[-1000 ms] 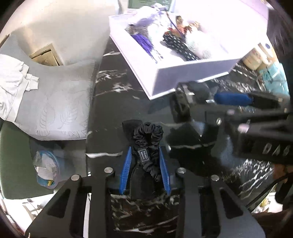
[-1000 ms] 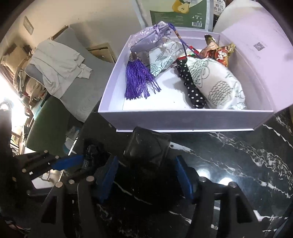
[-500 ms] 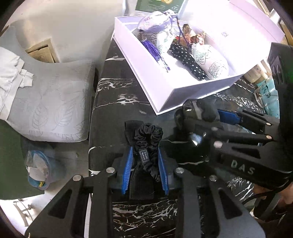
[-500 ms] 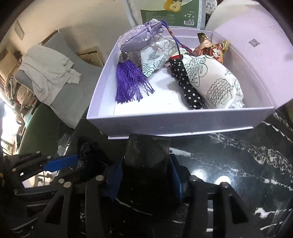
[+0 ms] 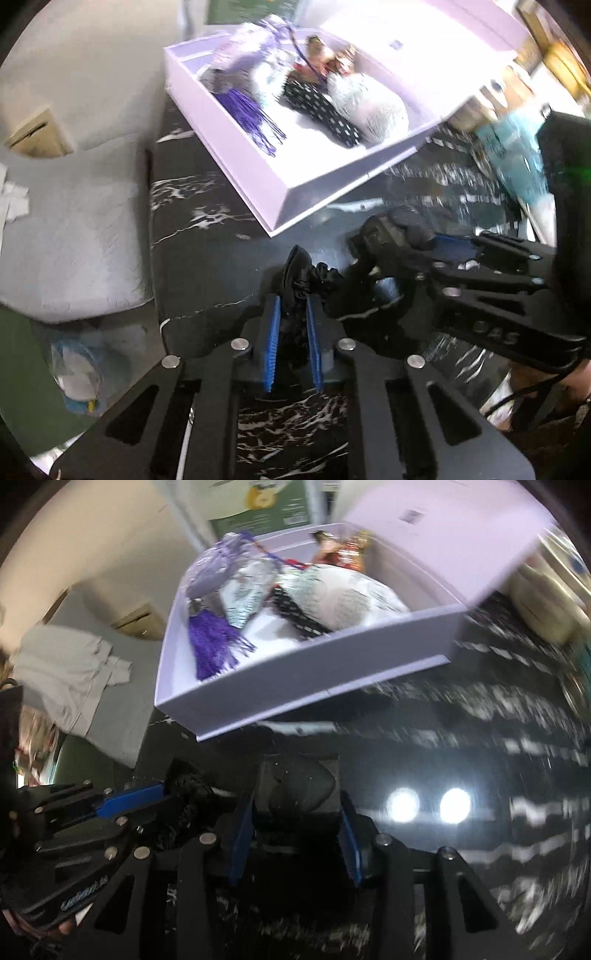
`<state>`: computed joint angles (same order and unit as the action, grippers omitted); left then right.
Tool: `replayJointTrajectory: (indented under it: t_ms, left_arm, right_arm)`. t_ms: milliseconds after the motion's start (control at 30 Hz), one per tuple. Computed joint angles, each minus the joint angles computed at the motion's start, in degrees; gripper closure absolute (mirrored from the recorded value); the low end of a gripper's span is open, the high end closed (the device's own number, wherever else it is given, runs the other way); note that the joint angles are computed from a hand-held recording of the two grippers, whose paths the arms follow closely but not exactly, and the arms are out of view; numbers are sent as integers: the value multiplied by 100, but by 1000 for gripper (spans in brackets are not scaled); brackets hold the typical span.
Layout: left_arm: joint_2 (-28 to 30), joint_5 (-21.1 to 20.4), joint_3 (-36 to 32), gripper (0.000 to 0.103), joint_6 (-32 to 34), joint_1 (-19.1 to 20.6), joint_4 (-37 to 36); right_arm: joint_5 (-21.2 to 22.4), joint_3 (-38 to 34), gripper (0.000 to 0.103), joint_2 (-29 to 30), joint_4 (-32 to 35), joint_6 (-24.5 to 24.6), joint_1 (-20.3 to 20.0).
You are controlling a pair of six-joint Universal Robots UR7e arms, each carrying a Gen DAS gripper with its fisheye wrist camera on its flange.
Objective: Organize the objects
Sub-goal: 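Lift the scrunchie and black case and carry both toward the lavender box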
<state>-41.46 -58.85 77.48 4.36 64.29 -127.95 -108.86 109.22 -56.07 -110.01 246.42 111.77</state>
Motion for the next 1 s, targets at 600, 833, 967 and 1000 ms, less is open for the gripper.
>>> replayJointTrajectory:
  t_ms: [600, 833, 967, 1000]
  left_arm:
    - [340, -582, -891, 89, 1762, 161, 1168]
    - [150, -746, -840, 89, 1959, -5, 1514]
    - [39, -739, -767, 89, 2077, -178, 1590]
    - [22, -752, -754, 89, 2084, -230, 1603]
  right_arm:
    - [149, -771, 60, -455, 239, 913, -667]
    - [232, -1201, 60, -302, 709, 1207, -600]
    - [307, -1512, 60, -197, 1034, 1275, -535]
    - [323, -1613, 60, -146, 1129, 1335, -512]
